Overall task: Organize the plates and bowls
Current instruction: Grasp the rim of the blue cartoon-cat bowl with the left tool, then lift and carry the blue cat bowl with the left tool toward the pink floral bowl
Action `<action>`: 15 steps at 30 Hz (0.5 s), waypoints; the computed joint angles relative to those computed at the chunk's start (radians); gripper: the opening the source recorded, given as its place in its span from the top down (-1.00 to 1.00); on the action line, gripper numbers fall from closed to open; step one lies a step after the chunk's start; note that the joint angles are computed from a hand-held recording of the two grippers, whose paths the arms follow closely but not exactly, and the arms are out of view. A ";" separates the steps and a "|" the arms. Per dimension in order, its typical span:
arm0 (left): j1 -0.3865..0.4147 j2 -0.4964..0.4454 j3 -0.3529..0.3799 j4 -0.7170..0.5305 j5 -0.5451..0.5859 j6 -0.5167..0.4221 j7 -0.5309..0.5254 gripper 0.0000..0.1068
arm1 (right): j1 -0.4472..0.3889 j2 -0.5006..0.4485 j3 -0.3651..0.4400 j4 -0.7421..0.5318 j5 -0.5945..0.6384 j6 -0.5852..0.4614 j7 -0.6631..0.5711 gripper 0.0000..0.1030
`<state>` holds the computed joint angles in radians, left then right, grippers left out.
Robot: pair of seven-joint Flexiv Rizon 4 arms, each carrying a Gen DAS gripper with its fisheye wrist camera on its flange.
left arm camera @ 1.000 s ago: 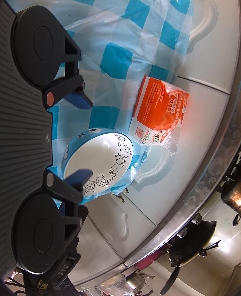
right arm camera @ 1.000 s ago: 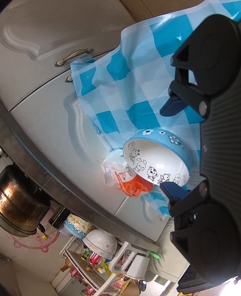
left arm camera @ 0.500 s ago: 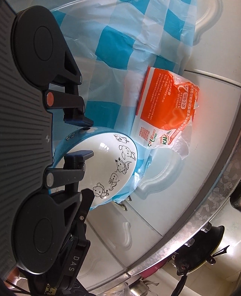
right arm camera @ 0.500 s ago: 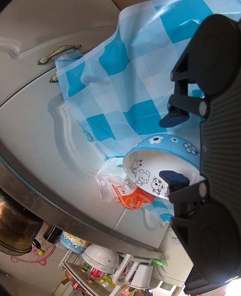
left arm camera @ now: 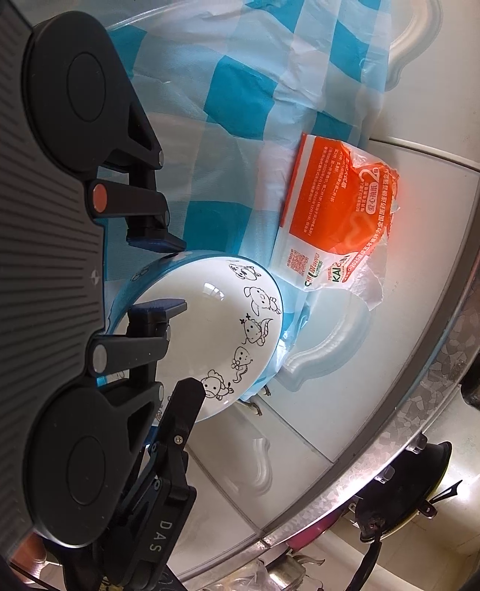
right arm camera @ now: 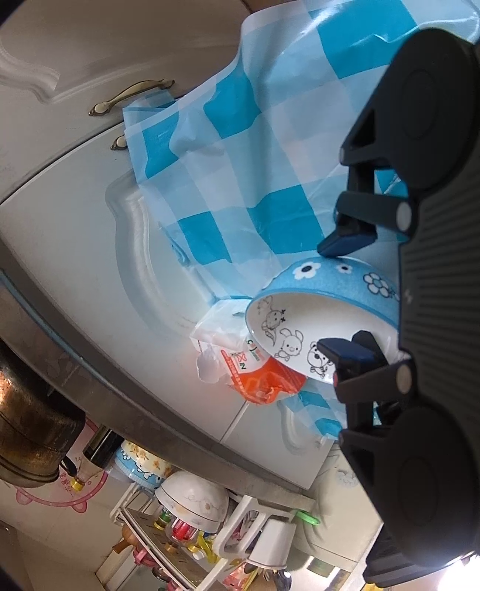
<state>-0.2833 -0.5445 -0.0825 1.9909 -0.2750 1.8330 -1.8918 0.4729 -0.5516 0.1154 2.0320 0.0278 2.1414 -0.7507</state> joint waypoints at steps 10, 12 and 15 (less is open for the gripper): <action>-0.061 0.095 0.049 0.089 -0.009 0.042 -0.002 0.50 | 0.065 0.069 -0.016 0.053 0.070 0.026 -0.058 0.04; -0.073 0.117 0.058 0.113 -0.013 0.053 0.002 0.51 | 0.098 0.091 -0.031 0.065 0.105 0.025 -0.088 0.04; -0.087 0.156 0.063 0.157 -0.020 0.072 0.004 0.51 | 0.135 0.120 -0.037 0.082 0.156 0.031 -0.124 0.04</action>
<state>-0.3705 -0.3888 -0.0191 2.1476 -0.2952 1.9047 -1.8877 0.6081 -0.4317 0.0785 2.1141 0.1833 2.1727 -0.8742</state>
